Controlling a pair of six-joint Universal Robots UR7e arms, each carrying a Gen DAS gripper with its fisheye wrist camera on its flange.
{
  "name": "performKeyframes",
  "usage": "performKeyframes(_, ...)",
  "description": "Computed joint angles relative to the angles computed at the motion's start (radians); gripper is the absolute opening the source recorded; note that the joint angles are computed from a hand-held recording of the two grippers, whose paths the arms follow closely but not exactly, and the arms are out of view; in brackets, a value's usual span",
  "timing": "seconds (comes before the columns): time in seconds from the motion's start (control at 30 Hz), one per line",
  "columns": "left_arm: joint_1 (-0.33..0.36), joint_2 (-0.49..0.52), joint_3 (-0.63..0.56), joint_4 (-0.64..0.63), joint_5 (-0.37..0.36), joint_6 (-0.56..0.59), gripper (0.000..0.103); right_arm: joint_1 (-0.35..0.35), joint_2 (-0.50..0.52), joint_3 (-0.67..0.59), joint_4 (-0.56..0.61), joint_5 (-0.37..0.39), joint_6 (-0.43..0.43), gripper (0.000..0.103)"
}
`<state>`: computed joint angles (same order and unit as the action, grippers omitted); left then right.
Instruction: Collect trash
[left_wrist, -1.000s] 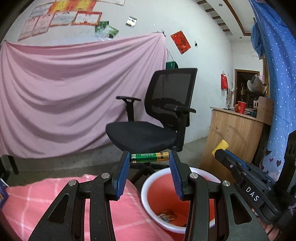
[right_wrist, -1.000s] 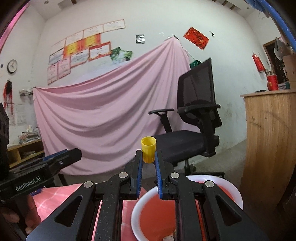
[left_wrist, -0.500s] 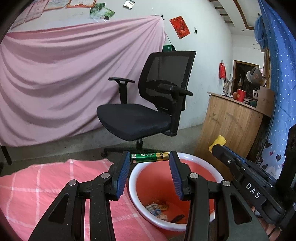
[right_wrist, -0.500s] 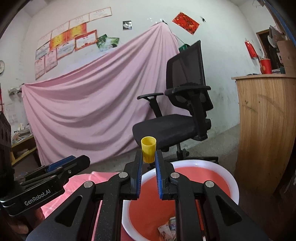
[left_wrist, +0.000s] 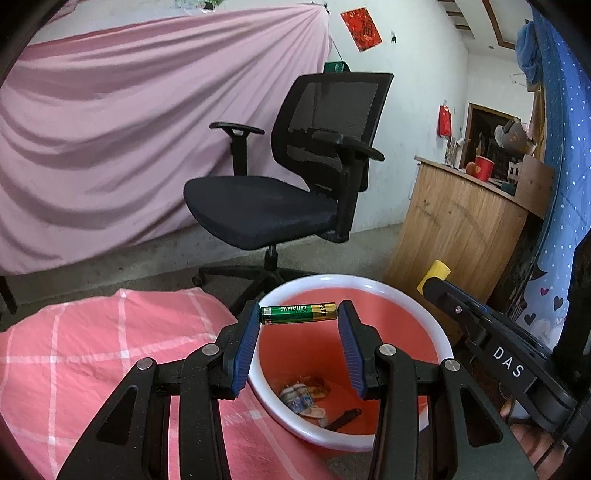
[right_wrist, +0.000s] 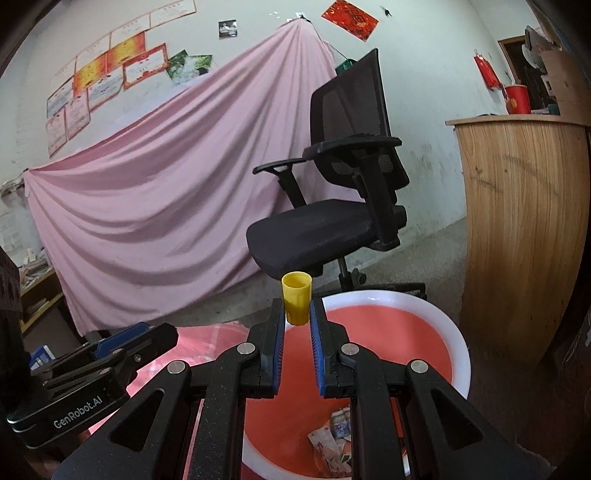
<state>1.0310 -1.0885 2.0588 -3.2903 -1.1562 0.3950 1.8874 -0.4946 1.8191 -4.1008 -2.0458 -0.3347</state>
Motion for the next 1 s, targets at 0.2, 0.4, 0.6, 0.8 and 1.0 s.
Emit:
performKeyframes(0.2, 0.003, 0.002, -0.008, 0.041, 0.006, -0.017, 0.043, -0.005, -0.007, 0.004, 0.023, -0.014, 0.021, 0.012)
performKeyframes(0.4, 0.005, -0.001, -0.003, 0.036, 0.009, -0.016, 0.043, -0.006, -0.011, 0.005, 0.027, -0.021, 0.027, 0.014)
performKeyframes(0.6, 0.005, -0.01, 0.001, 0.02, 0.015, -0.013, 0.044, -0.005, -0.01, 0.003, 0.026, -0.021, 0.021, 0.016)
performKeyframes(0.8, 0.002, -0.025, 0.011, 0.004, 0.038, -0.009, 0.044, -0.005, -0.01, 0.005, 0.017, -0.011, 0.006, 0.027)
performKeyframes(1.0, 0.0, -0.053, 0.035, -0.037, 0.081, -0.007, 0.054, 0.005, -0.002, -0.004, 0.016, -0.017, -0.016, 0.027)
